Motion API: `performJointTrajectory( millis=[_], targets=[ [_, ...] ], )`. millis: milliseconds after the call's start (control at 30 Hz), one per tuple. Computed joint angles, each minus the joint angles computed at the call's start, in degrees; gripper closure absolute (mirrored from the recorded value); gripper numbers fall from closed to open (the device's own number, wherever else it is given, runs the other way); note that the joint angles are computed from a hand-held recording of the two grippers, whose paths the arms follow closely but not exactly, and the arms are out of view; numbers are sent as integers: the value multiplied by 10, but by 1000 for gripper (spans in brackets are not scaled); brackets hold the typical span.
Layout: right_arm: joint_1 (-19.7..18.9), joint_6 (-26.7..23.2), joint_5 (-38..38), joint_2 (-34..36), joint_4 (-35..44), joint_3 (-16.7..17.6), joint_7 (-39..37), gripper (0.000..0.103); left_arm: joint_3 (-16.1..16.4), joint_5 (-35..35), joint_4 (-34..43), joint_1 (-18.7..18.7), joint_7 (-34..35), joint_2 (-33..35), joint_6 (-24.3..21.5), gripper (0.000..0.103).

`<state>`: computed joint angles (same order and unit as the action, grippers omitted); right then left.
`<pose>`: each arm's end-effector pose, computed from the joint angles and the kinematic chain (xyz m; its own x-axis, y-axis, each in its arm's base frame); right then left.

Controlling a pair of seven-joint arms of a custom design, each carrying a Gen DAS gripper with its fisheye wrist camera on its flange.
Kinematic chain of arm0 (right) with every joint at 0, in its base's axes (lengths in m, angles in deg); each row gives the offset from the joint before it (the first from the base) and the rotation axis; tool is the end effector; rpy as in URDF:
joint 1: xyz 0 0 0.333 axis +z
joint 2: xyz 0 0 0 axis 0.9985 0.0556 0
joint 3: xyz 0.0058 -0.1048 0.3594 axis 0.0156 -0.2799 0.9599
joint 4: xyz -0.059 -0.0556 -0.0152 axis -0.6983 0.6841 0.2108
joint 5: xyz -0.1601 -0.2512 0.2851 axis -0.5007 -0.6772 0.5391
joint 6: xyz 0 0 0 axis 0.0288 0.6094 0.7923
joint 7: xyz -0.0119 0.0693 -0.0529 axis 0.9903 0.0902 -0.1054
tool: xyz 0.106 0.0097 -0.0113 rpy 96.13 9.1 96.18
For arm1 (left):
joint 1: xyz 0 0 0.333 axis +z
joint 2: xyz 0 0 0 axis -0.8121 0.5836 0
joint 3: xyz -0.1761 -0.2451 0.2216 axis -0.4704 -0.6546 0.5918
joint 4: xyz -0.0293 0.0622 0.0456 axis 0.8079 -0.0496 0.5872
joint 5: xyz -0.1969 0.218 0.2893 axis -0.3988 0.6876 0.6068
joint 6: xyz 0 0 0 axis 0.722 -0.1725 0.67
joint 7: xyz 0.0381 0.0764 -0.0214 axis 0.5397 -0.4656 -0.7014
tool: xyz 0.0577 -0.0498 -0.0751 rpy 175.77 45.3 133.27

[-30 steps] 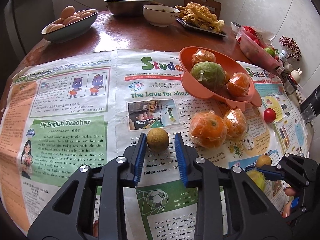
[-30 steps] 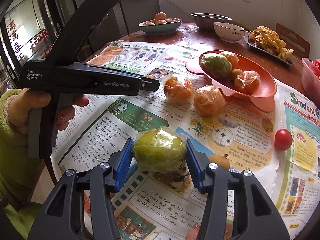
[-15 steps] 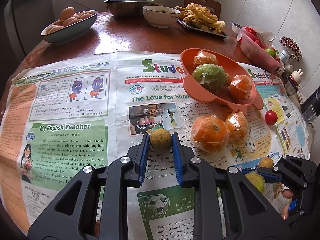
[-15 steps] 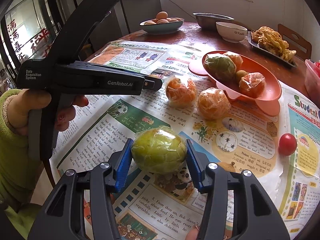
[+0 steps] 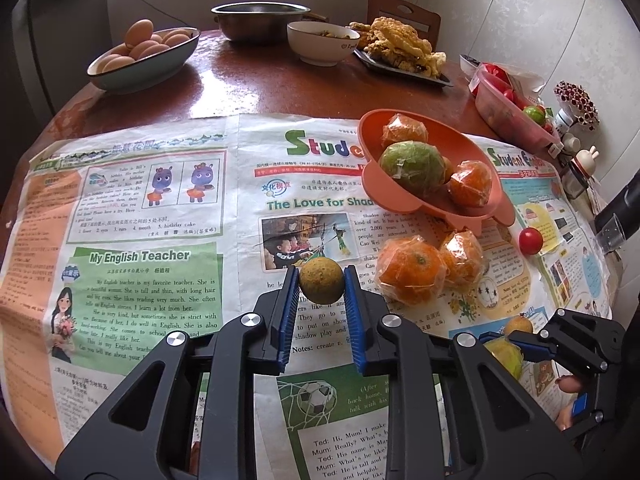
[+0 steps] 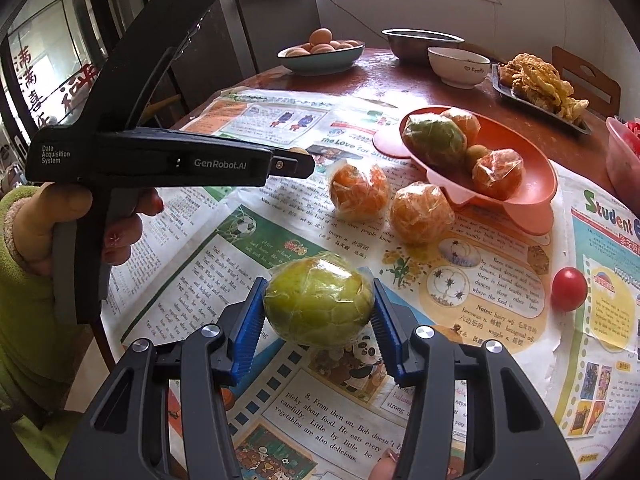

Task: Organize fruits
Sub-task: 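Lift and carry the green fruit and brown fruit over the bowl with both tools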

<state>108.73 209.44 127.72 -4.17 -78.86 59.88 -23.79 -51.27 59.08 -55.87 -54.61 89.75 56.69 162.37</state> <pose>0.5228 0.2904 0.3577 0.8361 -0.5224 -0.1675 -0.4895 -0.5726 -0.6576 0.5121 -0.1077 0.3739 0.1664 -0.9734 0.1573 -0.7955 -0.2268 -0.5619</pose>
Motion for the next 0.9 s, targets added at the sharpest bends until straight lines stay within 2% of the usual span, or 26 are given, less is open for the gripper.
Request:
performJointTrajectory(
  millis=[300, 900],
  targets=[
    [-10, -1, 41, -13, 4, -7, -22, 54, -6, -15, 9, -1, 17, -2, -4, 88],
    [-45, 7, 84, 0, 48, -27, -32, 54, -26, -101, 60, -20, 106, 28, -25, 88]
  ],
)
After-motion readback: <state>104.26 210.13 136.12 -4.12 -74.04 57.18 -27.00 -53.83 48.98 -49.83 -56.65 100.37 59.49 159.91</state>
